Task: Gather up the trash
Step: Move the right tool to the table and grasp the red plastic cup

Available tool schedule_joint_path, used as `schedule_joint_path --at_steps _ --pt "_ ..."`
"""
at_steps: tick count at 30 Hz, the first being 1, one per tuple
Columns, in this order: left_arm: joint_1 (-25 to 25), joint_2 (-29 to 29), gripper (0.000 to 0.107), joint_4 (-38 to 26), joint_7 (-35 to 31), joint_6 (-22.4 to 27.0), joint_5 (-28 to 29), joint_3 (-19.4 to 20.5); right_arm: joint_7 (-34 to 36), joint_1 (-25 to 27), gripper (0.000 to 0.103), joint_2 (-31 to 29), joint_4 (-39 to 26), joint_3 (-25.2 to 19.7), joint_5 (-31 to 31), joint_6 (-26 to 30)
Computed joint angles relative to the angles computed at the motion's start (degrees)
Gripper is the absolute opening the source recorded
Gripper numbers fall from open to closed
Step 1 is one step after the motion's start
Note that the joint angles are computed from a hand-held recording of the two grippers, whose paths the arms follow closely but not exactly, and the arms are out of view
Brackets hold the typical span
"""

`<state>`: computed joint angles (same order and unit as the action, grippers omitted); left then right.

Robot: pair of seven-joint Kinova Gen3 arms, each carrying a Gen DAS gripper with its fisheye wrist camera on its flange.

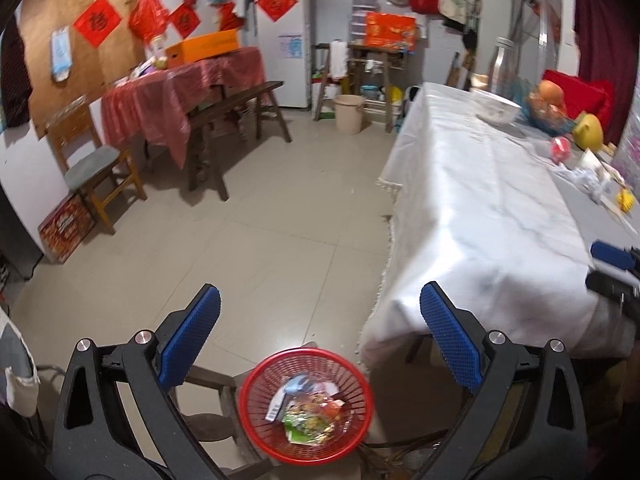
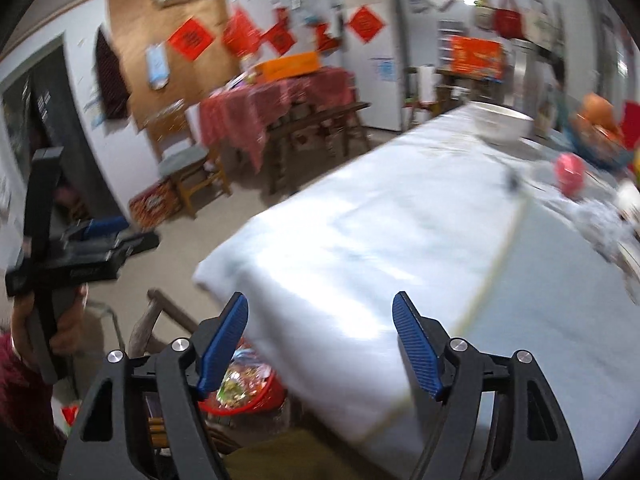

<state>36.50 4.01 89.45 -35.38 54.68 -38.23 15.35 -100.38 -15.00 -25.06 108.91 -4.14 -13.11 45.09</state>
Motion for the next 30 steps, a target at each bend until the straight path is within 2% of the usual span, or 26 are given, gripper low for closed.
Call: schedule_joint_path --at_steps 4,9,10,12,14,16,19,21,26,30 --pt "2.9 2.2 0.096 -2.6 3.3 -1.0 -2.6 0.7 0.2 2.0 0.074 -2.7 2.6 4.3 -0.2 -0.3" --pt "4.4 3.4 0.096 -2.9 8.1 -8.6 -0.3 -0.3 0.5 5.9 0.074 -4.9 3.9 7.8 1.4 -0.1" --pt "5.8 3.9 0.096 -3.2 8.7 -9.1 -0.1 -1.4 1.2 6.5 0.074 -5.1 3.7 9.1 2.0 0.2" --pt "5.8 5.2 0.096 -4.3 7.3 -9.6 1.5 -0.5 2.3 8.0 0.077 -4.4 2.7 11.0 3.1 0.7" --pt "7.1 6.0 0.096 -4.6 6.2 -10.0 1.6 -0.9 3.3 9.6 0.078 -2.1 1.1 13.3 3.9 1.2" --pt "9.7 7.1 0.096 -5.4 6.7 -8.7 -0.9 -1.7 4.8 10.3 0.078 0.9 -0.6 15.7 3.2 1.9" --pt "12.4 8.2 0.096 -5.8 6.9 -7.0 -3.6 -2.7 8.2 11.0 0.078 6.1 -3.3 19.9 0.0 3.0" --pt "12.5 8.5 0.096 -5.8 6.5 -7.4 -3.0 -3.1 10.8 11.5 0.078 9.8 -5.1 22.4 -3.1 3.4" --pt "11.4 8.2 0.096 -5.0 5.4 -9.0 -0.1 -3.9 11.8 14.7 0.078 15.9 -9.0 21.6 -6.0 4.4" --pt "10.4 8.1 0.096 -4.8 5.4 -10.5 1.6 -4.2 10.1 17.1 0.078 19.4 -11.8 17.8 -4.4 5.1"
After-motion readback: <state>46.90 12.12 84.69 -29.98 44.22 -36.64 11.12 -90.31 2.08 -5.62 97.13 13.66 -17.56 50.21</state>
